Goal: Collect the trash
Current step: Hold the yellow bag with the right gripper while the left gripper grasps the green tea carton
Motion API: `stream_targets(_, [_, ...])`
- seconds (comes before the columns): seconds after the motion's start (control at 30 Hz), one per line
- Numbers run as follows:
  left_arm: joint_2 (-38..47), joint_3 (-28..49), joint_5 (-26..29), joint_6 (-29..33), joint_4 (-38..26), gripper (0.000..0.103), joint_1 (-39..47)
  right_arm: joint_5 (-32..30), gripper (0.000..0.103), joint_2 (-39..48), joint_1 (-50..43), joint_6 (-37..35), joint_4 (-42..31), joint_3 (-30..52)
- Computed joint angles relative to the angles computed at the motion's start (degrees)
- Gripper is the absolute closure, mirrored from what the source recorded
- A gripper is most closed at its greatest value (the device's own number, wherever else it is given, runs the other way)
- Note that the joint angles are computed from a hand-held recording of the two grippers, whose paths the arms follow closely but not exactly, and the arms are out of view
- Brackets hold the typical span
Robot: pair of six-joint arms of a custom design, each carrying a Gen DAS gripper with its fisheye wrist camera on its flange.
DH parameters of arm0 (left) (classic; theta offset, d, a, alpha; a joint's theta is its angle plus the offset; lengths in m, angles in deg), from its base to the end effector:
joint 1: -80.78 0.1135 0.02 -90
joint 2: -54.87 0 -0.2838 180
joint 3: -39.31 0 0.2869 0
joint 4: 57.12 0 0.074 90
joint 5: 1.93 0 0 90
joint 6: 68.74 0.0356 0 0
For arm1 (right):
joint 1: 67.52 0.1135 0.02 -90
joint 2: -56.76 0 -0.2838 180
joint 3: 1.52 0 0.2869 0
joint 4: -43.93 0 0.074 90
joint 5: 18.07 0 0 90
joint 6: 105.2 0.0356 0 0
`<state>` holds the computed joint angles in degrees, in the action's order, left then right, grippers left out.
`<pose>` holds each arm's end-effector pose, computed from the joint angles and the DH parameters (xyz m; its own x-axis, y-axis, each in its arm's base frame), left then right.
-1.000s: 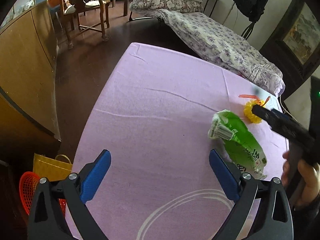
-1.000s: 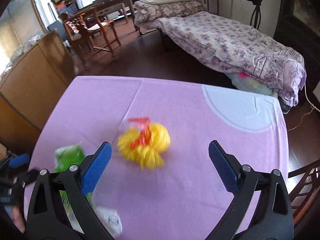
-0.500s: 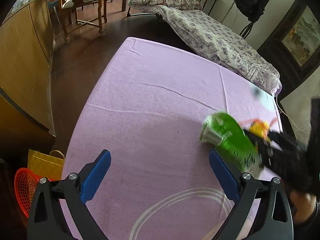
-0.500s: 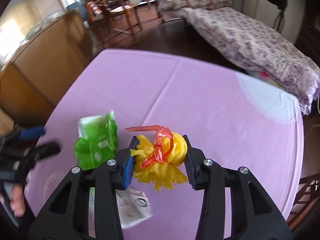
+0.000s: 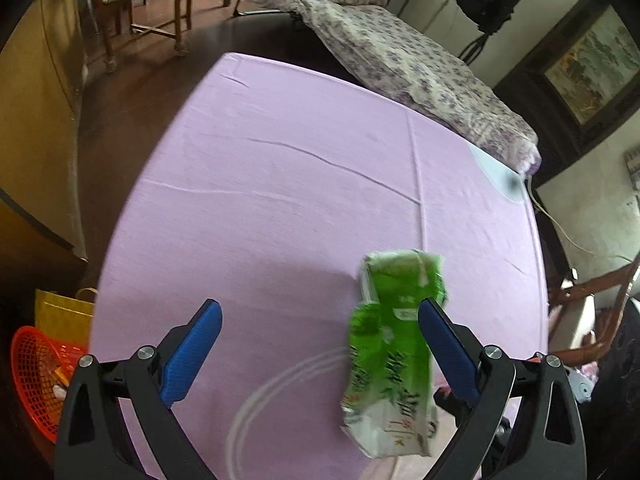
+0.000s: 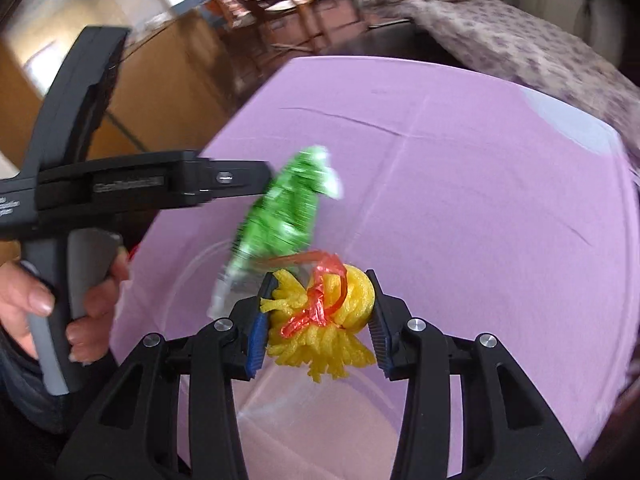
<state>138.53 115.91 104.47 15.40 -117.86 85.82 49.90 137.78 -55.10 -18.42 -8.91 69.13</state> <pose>0.3139 0.0176 0.2602 -0.9197 -0.1794 -0.3492 -0.0723 0.9516 -0.2986 0.2961 0.0789 0.2467 -0.8499 -0.2405 -0.4688 -0.4129 0.8568 0.3090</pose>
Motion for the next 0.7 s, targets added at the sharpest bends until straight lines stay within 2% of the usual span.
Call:
stream_targets(0.1, [-0.07, -0.40, 1.17, -0.05, -0.47, 0.006, -1.17, 3.29, 0.060, -4.59, 0.16, 3.60, 0.80, -4.12])
stream_targets(0.27, [-0.87, -1.28, 0.91, 0.08, -0.10, 0.006, -3.06, 6.33, 0.059, -7.00, -1.78, 4.48, 1.23, -6.64])
stream_targets(0.43, [-2.85, -1.35, 3.61, -0.62, -0.06, 0.006, -1.98, 2.40, 0.059, -4.66, -3.32, 2.20, 2.63, -6.60])
stream_targets(0.7, [-4.23, -1.21, 5.05, -2.43, 0.15, 0.006, -4.22, -2.75, 0.059, -2.97, -4.37, -0.05, 2.91, -5.68])
